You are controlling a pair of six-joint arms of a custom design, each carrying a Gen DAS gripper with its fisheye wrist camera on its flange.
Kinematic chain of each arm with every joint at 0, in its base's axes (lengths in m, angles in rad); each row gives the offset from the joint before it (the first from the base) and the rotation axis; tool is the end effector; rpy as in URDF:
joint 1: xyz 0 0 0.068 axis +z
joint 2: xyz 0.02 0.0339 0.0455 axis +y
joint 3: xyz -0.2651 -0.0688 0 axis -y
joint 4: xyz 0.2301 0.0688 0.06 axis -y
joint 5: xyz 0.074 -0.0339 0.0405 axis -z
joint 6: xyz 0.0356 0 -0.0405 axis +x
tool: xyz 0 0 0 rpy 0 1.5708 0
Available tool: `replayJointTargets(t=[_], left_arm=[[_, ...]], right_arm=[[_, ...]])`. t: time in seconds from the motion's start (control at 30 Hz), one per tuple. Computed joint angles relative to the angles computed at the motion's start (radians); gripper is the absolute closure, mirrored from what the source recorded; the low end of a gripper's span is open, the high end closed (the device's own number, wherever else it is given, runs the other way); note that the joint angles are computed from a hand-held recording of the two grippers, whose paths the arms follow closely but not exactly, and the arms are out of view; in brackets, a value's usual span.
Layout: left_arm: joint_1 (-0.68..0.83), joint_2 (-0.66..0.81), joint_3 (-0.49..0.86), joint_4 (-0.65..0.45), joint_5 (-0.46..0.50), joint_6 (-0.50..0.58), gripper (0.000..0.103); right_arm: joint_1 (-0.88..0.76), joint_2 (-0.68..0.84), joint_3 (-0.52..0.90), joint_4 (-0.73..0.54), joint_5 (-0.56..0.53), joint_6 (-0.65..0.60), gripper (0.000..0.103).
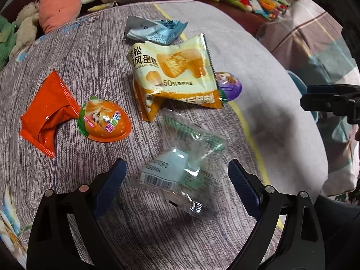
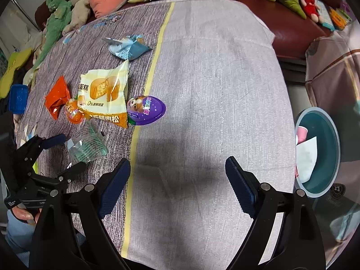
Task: Collect trash
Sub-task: 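Grasp the clear barcode wrapper with the left tool while the right tool grasps the yellow pastry bag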
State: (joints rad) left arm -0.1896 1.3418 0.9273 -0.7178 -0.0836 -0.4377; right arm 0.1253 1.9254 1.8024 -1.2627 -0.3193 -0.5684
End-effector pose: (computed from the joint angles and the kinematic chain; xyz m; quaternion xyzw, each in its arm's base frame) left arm 0.2373 -0.0425 0.2348 -0.1297 0.9666 -0.0282 0.2193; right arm 0.3633 0.0570 0.2875 -0.3480 0.9195 0.1344 0.1238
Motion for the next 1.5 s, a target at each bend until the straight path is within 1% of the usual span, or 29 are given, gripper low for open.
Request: replayJointTargets(t=[0.23,0.3,0.33,0.37,0.5,0.53,0.57,0.73,0.87,1.0,1.13,1.27,1.4,1.5], left_arm=[[0.025,0.019,-0.031,0.05,0.023,0.032,0.011],[0.019,0.018,-0.043,0.067,0.015,0.037,0.019],[0.017,0.02,-0.046,0.074,0.012,0.036,0.021],[0.004,0.011,-0.053,0.081,0.002,0.021,0.027],[0.017,-0.035,-0.073,0.095,0.014,-0.013,0.034],[0.023,-0.042,-0.074,0.094,0.017,-0.021,0.041],[0.031,-0.05,-0.072,0.088,0.025,-0.031,0.044],[0.102,-0.143,-0.073,0.052,0.052,-0.03,0.044],[0.138,-0.178,-0.059,0.019,0.059,-0.024,0.044],[0.252,-0.247,-0.037,-0.025,0.079,0.011,0.044],[0.378,-0.253,-0.018,-0.03,0.126,0.048,0.044],[0.461,-0.23,-0.005,-0.02,0.162,0.069,0.044],[0.514,-0.207,-0.004,-0.007,0.194,0.082,0.044],[0.521,-0.191,-0.01,0.007,0.199,0.086,0.044]], right_arm=[[0.022,0.006,-0.005,0.008,0.018,0.004,0.021],[0.028,0.011,-0.003,0.01,0.021,0.005,0.021],[0.032,0.014,-0.002,0.011,0.024,0.008,0.021],[0.036,0.016,-0.002,0.011,0.025,0.01,0.021],[0.056,0.023,-0.003,0.016,0.03,0.018,0.021],[0.064,0.023,-0.003,0.018,0.033,0.019,0.021],[0.07,0.024,-0.003,0.02,0.035,0.02,0.021],[0.107,0.032,0.02,0.025,0.032,0.029,0.021],[0.133,0.057,0.056,0.018,0.023,0.045,0.021],[0.177,0.099,0.12,-0.003,0.003,0.071,0.021],[0.227,0.136,0.164,-0.004,-0.016,0.083,0.021],[0.28,0.223,0.262,-0.022,-0.044,0.096,0.021],[0.311,0.313,0.353,-0.047,-0.06,0.109,0.021],[0.333,0.381,0.419,-0.075,-0.075,0.115,0.021]])
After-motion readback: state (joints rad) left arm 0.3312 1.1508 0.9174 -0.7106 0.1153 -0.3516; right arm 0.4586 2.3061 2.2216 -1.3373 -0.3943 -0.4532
